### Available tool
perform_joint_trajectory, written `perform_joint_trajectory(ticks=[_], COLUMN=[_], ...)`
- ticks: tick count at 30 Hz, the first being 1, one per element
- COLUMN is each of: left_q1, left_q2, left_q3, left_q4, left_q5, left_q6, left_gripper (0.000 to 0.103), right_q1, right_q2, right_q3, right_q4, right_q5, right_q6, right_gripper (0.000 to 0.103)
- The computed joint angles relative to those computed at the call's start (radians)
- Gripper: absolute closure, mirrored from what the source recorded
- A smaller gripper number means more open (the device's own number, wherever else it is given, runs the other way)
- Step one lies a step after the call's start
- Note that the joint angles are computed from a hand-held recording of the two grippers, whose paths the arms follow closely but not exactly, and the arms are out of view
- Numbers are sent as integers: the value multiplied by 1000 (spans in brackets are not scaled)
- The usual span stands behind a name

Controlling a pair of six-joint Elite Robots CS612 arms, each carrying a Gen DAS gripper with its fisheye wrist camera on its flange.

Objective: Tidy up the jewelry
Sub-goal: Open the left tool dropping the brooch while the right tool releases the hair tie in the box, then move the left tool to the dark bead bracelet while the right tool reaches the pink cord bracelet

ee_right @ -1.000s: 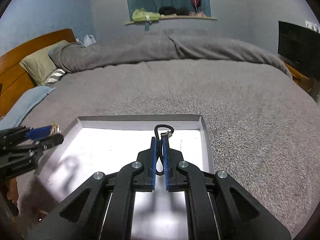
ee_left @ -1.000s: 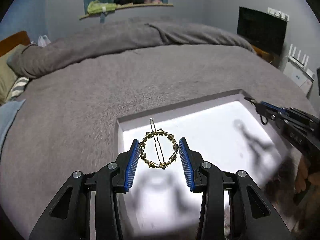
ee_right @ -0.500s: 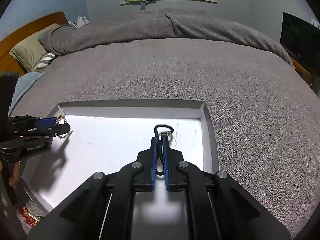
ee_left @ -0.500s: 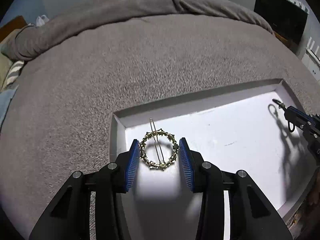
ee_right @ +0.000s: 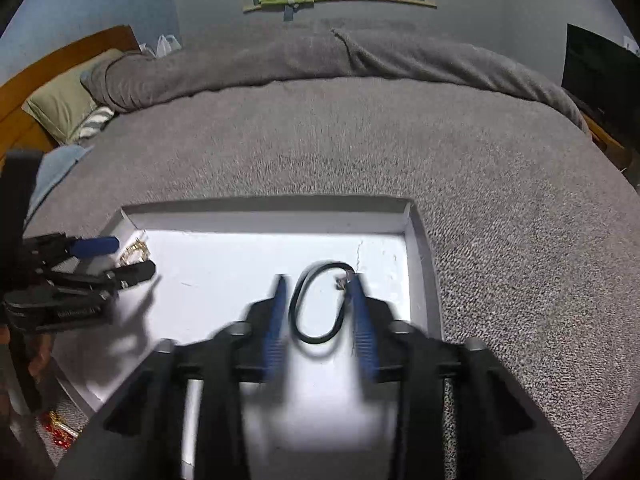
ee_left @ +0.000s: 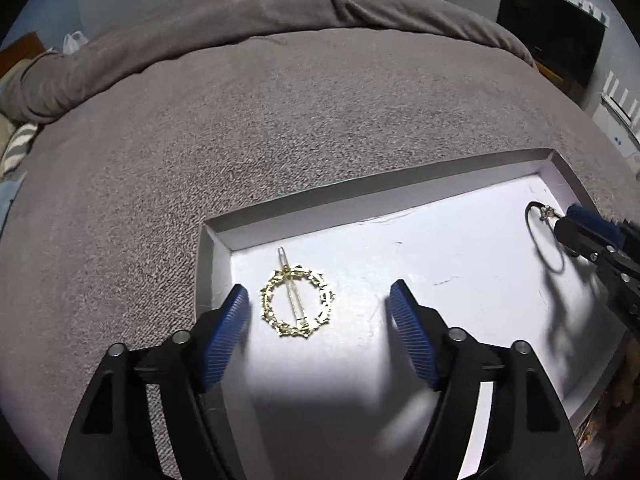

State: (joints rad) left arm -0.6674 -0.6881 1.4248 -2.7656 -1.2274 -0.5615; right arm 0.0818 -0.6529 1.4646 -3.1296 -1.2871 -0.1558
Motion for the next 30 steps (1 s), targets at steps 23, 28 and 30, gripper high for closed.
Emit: perform_joint_trajectory(ticks=[23,28,30], left_q1=[-113,-145,-156], left_q2=[-105,-124,-131], left_q3=[214,265,274], left_q4=[-271,-295,-256], left_q5=[219,229,239], left_q6=[-105,-206,-252], left_gripper=[6,5,5], right_q1=[-41,-56,-59], right_q2=[-84,-106,-114], right_q3=[179,244,273], right_q4=[-320,-400,-427], right_q5=[115,130,117], right_q6=[80,99,90], right_gripper=[5,5,5])
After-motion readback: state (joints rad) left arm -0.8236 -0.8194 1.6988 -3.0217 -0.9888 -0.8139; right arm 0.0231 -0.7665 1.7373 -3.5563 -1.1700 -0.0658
